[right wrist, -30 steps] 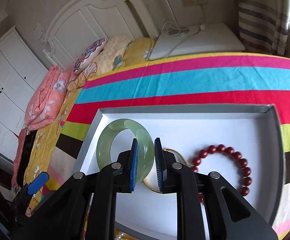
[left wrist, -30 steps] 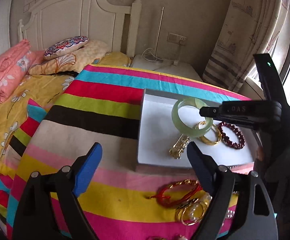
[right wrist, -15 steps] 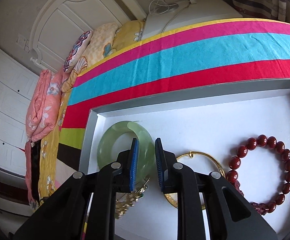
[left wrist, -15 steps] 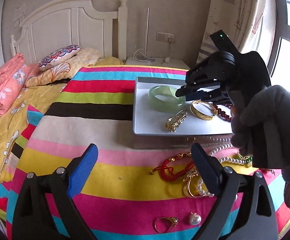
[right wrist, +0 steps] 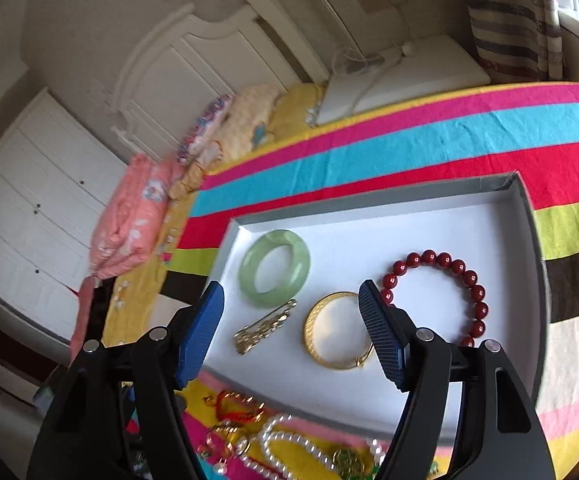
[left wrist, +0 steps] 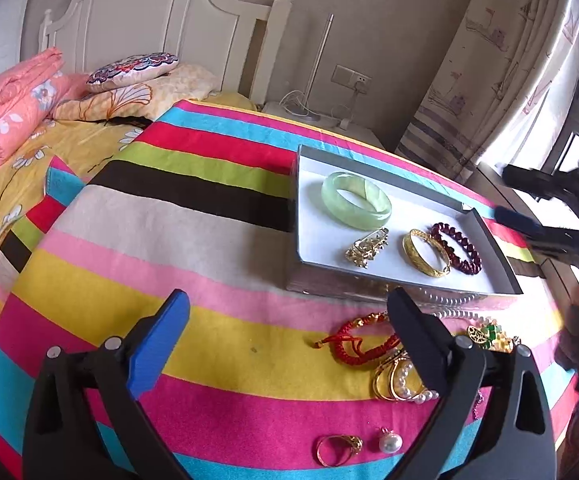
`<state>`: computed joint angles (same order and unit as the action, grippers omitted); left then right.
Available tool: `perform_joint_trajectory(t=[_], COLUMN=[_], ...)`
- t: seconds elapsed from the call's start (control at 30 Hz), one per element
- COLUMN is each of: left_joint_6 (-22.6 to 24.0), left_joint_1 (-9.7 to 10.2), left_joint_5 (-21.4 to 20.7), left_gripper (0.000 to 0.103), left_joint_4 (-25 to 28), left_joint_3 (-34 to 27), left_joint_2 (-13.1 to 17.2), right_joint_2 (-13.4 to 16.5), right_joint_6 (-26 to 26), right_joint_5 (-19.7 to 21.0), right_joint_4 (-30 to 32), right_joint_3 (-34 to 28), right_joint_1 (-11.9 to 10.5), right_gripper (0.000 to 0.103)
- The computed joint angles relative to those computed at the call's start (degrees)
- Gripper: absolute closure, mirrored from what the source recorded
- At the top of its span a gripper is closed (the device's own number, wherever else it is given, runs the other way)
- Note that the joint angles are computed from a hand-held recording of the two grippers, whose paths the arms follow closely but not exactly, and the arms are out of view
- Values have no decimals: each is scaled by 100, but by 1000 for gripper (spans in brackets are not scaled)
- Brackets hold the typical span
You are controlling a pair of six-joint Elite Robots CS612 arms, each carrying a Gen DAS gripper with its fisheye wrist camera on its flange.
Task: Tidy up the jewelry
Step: 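Grasp the silver pearl brooch with the right tool, then grasp the gold flower ring with the left tool while the right tool holds the brooch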
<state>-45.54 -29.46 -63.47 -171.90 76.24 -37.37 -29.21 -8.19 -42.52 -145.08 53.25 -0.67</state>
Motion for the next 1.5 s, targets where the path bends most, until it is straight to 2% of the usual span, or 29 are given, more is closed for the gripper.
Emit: perform_joint_trajectory(t=[0.1,0.2,0.3,0.47,0.6,0.73,0.8,0.87,0.97,1.07,1.13,1.2,1.27,1.33,1.4,1.5], left_joint_6=[-163,-226,-273,-404,-444,-458,-474,-484,-484,-469,-458,-449,-434,-425,-383,-302], left_joint_1=[8,16,16,28,35,43,42,44,41,42,40,40,40,39,47,31], left_joint_5=[-12,-10,-23,-67,-107,-148,-148,-155,-144,-151,-145,-152,-153,-160,-215,-186], left_gripper=[3,3,3,3,3,3,3,3,3,3,3,3,3,3,3,3], left_joint_4=[14,23,-40,-151,-131,-113,-108,-92,-105,-117,-140,-144,-154,-148,-113,-146], left_joint_3=[24,32,63,128,122,122,122,116,109,108,116,115,117,118,96,98], left_joint_2=[-7,-13,-19,-34,-33,-33,-33,-30,-24,-19,-20,-18,-19,-22,-19,-19], right_joint_2=[-396,-677,-806,-812,-798,-885,-929,-954,-954,-946,-937,-926,-906,-893,-893,-909], right_joint_6=[-105,-213,-187,-182,-309,-1022,-1384,-1621,-1769,-1688,-1681,-1635,-1574,-1621,-1738,-1736], right_joint_5=[105,-340,-488,-627,-841,-1272,-1613,-1824,-2189,-2138,-2225,-2295,-2355,-2466,-2518,-2388], right_joint_4=[-1169,-2193,-2691,-2705,-2572,-2290,-2291,-1968,-1861,-1453,-1445,-1525,-1610,-1698,-1802,-1961], right_joint_3=[890,1578,1996,2220,2315,2478,2543,2518,2516,2434,2422,2420,2402,2399,2422,2486], right_joint_1=[-163,-260,-386,-557,-586,-484,-382,-296,-191,-183,-158,-136,-113,-73,-48,-73], right_gripper=[35,35,35,34,34,34,33,30,30,30,31,37,48,50,62,64])
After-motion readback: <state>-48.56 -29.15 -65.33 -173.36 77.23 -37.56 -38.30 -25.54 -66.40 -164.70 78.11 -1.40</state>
